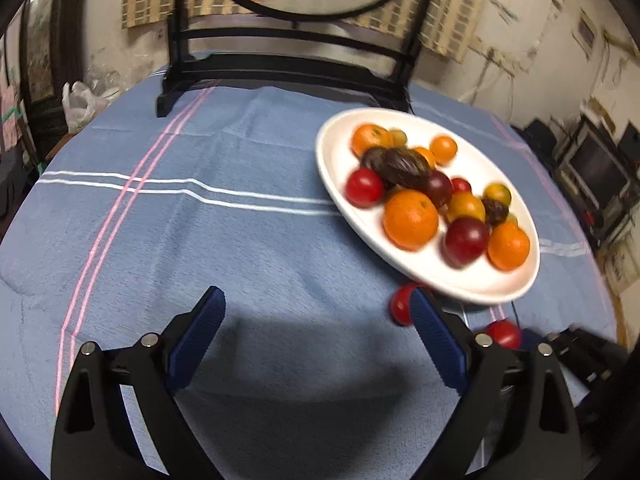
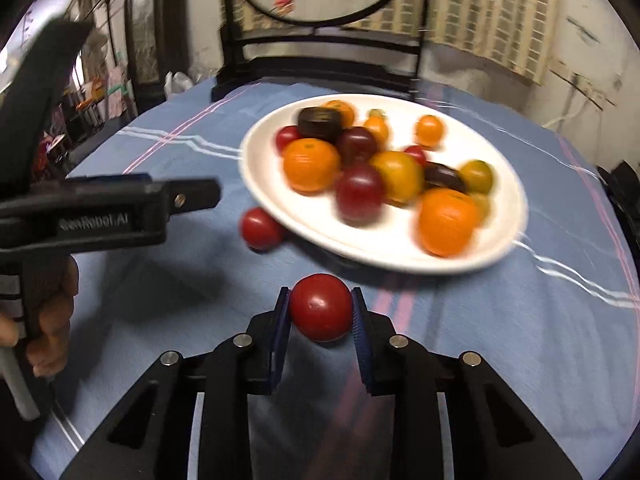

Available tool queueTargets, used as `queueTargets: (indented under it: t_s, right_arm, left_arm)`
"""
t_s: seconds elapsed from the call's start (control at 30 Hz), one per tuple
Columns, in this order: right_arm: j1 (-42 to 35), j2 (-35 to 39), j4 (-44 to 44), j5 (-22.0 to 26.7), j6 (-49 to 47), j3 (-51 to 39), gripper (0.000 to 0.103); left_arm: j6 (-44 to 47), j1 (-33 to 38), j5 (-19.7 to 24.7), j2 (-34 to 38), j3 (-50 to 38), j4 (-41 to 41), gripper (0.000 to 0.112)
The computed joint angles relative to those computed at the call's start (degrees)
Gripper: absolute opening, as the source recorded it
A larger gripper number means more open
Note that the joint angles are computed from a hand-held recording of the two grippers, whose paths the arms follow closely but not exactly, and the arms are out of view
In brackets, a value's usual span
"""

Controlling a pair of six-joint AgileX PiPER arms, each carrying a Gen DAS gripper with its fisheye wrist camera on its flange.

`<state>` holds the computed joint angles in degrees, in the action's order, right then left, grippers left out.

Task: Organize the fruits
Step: 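Grasp a red tomato with the right tool while the left grasps the last red tomato, then carry both red tomatoes onto the white plate and open both tools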

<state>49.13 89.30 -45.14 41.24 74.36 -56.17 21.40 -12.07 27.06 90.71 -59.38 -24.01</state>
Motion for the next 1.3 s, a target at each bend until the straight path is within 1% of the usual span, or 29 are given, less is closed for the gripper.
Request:
queueTargets:
  t_s: [0.1,0.2,0.3,0.37,0.43,0.47,0.5,0.53,0.57,0.6,0.67,0.7,0.73,0.8,0.87,0.93,1.03,1.1,1.17,1.23,1.3]
  right_arm:
    - [-2.6,-4.2,0.3,-2.8,1.8,5.3,0.030]
    - [-6.2,-5.7,4.3,-5.8,-1.5,7.2,0.030]
    - [-8.3,-6.3,7.7,-7.4,-4.4,8.5,0.030]
    - [-8.3,-6.3,8.1,-7.6,-4.8,8.6,0.030]
    - [-7.5,-5.9,7.9,-6.3,-4.8,7.9,0.030]
    - [-6.9,-5.8,7.7,-5.7,-4.6,7.7,0.030]
    - [-6.6,-5.5,7.6,-5.2,-4.7,7.4,0.030]
    - [-6.5,-5.4,7.9,-5.0,-5.1,7.1,0.030]
    - [-6.3,-5.3,8.1,-4.7,-5.3,6.9,0.030]
    - [-6.3,-5.6,8.3,-4.6,-5.6,7.0,0.030]
    - [-6.4,-5.5,8.7,-4.8,-6.1,6.9,0.030]
    - [-6.1,-5.4,8.3,-4.6,-5.7,6.9,0.030]
    - [-6.2,-5.5,8.3,-4.7,-5.8,6.9,0.030]
    - [-6.5,-5.7,8.9,-5.1,-6.2,7.0,0.030]
    - [-6.4,-6.1,8.6,-4.9,-5.9,7.1,0.030]
    - [-5.8,-7.7,6.7,-4.5,-4.2,7.7,0.030]
    - [-6.1,-12.8,4.3,-5.2,-0.8,9.9,0.030]
    - [-5.7,-16.4,0.0,-4.9,4.1,10.8,0.030]
    - [-5.3,-18.3,-3.4,-4.3,8.1,10.6,0.030]
    - [-5.2,-18.2,-6.6,-3.5,9.4,9.0,0.031]
    - [-6.7,-16.5,-7.2,-3.4,7.3,6.5,0.031]
  left_arm:
    - [-0.6,-2.7,-1.4,-1.0,1.6,2.6,0.091]
    - [-0.4,-4.7,-2.9,-1.7,3.4,3.4,0.091]
    - [2.5,-5.5,-2.1,-1.2,3.7,0.6,0.091]
    - [3.9,-6.5,-2.2,-0.7,4.0,-0.2,0.091]
    - [1.2,-8.1,-4.1,-0.3,4.6,2.9,0.091]
    - [0.4,-8.9,-5.2,0.0,4.8,3.9,0.086]
    - [0.0,-9.4,-5.3,0.7,4.5,4.2,0.074]
    - [-1.3,-9.9,-4.8,1.6,3.5,5.5,0.068]
    - [-4.5,-10.7,-6.2,2.1,3.2,9.0,0.060]
    - [-6.6,-11.2,-6.1,2.7,2.4,11.2,0.044]
    - [-6.0,-11.5,-6.0,3.6,1.2,10.3,0.036]
    - [-5.4,-11.4,-5.9,4.1,0.8,9.4,0.031]
    - [-4.6,-11.2,-5.9,4.2,0.6,8.6,0.029]
    - [-2.5,-10.5,-5.5,4.0,0.8,6.1,0.028]
    - [-3.1,-10.1,-4.5,2.9,1.3,6.2,0.028]
    - [-1.8,-9.5,-3.1,0.8,2.0,4.8,0.028]
    - [1.4,-8.3,-0.3,-2.7,2.2,1.3,0.028]
    - [4.7,-7.2,2.2,-4.5,0.9,-2.7,0.028]
    - [4.1,-7.3,3.6,-4.9,-1.5,-2.6,0.028]
    - [3.5,-8.0,4.9,-4.2,-5.0,-2.2,0.028]
    - [-0.7,-9.6,5.5,-2.3,-9.3,1.6,0.029]
